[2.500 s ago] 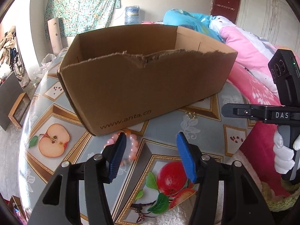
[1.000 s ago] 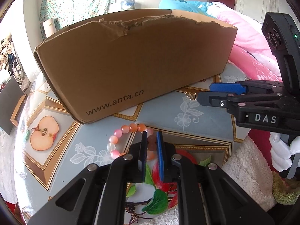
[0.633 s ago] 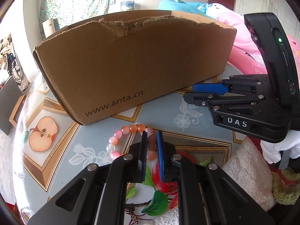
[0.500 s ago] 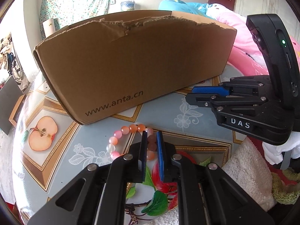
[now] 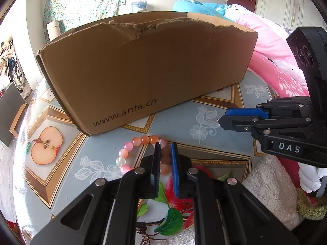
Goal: Organize jewelry
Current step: 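Lower the right gripper toward the gold butterfly charm while the left gripper holds the bracelet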
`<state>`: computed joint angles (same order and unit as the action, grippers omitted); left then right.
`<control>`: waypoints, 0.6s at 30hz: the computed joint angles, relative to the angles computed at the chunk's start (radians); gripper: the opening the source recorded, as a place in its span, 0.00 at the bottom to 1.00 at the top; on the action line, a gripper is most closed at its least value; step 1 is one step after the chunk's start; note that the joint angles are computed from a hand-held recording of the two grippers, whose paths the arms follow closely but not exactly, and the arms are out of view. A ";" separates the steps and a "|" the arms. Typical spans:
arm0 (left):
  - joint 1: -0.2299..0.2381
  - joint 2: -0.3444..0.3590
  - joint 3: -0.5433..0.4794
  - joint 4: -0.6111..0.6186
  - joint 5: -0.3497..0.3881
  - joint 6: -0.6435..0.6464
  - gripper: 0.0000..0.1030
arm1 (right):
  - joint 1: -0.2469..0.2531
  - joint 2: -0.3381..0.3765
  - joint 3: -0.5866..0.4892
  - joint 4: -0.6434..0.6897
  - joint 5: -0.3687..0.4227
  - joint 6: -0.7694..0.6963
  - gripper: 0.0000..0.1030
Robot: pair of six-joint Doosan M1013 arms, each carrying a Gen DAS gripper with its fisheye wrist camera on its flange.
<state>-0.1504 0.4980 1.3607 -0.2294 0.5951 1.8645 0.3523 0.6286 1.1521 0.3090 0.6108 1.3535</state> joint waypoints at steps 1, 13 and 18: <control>0.000 -0.001 0.001 -0.001 -0.001 0.002 0.09 | -0.002 -0.011 0.018 0.033 -0.009 -0.020 0.14; 0.000 0.002 -0.004 -0.001 0.001 -0.006 0.10 | -0.030 -0.005 0.005 0.169 0.054 -0.105 0.24; 0.000 0.002 -0.002 -0.002 -0.002 -0.009 0.10 | -0.033 -0.014 0.023 0.209 0.044 -0.133 0.26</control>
<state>-0.1504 0.5001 1.3583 -0.2313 0.5930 1.8552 0.3195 0.6149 1.1753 0.5179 0.6553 1.2205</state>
